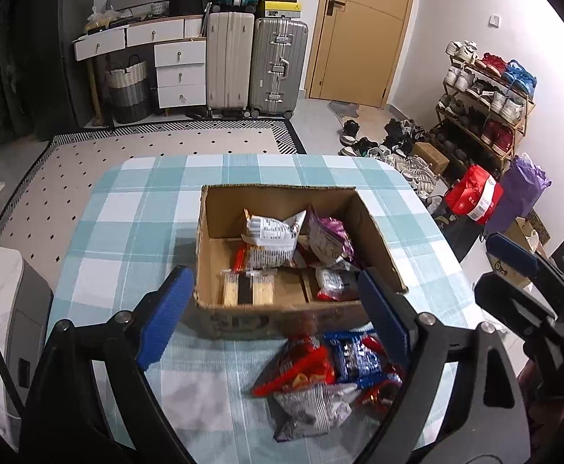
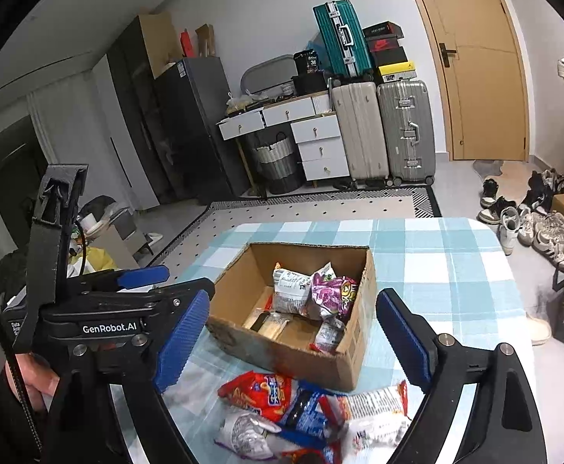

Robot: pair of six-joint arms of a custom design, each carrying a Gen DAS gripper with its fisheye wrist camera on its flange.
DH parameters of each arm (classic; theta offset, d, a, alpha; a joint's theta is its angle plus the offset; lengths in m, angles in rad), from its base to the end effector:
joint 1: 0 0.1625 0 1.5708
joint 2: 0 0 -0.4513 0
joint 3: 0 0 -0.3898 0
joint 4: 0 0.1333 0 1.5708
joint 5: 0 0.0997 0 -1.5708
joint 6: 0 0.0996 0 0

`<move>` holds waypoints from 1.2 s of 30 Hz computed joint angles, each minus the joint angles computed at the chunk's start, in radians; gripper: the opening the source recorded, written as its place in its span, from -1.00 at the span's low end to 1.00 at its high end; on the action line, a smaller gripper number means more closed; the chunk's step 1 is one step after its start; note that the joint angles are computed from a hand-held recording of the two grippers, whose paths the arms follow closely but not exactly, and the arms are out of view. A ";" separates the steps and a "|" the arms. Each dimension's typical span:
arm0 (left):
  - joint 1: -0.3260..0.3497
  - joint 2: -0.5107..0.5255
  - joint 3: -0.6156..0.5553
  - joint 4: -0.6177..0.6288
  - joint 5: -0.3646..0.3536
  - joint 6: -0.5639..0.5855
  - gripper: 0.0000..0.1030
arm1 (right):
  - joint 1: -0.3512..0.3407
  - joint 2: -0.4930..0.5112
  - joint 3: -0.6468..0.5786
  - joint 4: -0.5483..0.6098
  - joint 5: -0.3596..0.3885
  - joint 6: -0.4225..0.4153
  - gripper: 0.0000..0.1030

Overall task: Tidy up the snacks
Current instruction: 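Lift both open grippers out of the box and back over the snacks, then grasp the red cookie packet with the left gripper while the right grasps another red packet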

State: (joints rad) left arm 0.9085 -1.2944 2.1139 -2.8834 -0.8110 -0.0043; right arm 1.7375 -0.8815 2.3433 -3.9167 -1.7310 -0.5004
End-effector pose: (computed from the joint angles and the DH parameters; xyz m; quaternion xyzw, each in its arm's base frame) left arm -0.1552 -0.5273 0.2954 0.2053 0.8816 -0.3318 0.2657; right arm 0.1936 -0.4427 0.1380 0.2626 -0.8625 0.4085 0.1421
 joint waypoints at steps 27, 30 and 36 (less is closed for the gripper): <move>-0.147 -0.187 0.315 -0.027 0.089 -0.129 0.97 | 0.055 0.055 0.306 -0.398 -0.076 0.055 0.91; -0.145 -0.205 0.339 -0.008 0.070 -0.146 0.97 | 0.053 0.085 0.345 -0.468 -0.084 0.053 0.93; -0.175 -0.212 0.412 0.029 0.075 -0.143 0.97 | 0.039 0.143 0.409 -0.594 -0.091 0.045 0.97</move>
State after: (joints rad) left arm 0.7338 -1.5060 2.5263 -2.8540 -0.7361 -0.1478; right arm 1.7761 -0.7382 2.7522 -4.5108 -1.8217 -0.4554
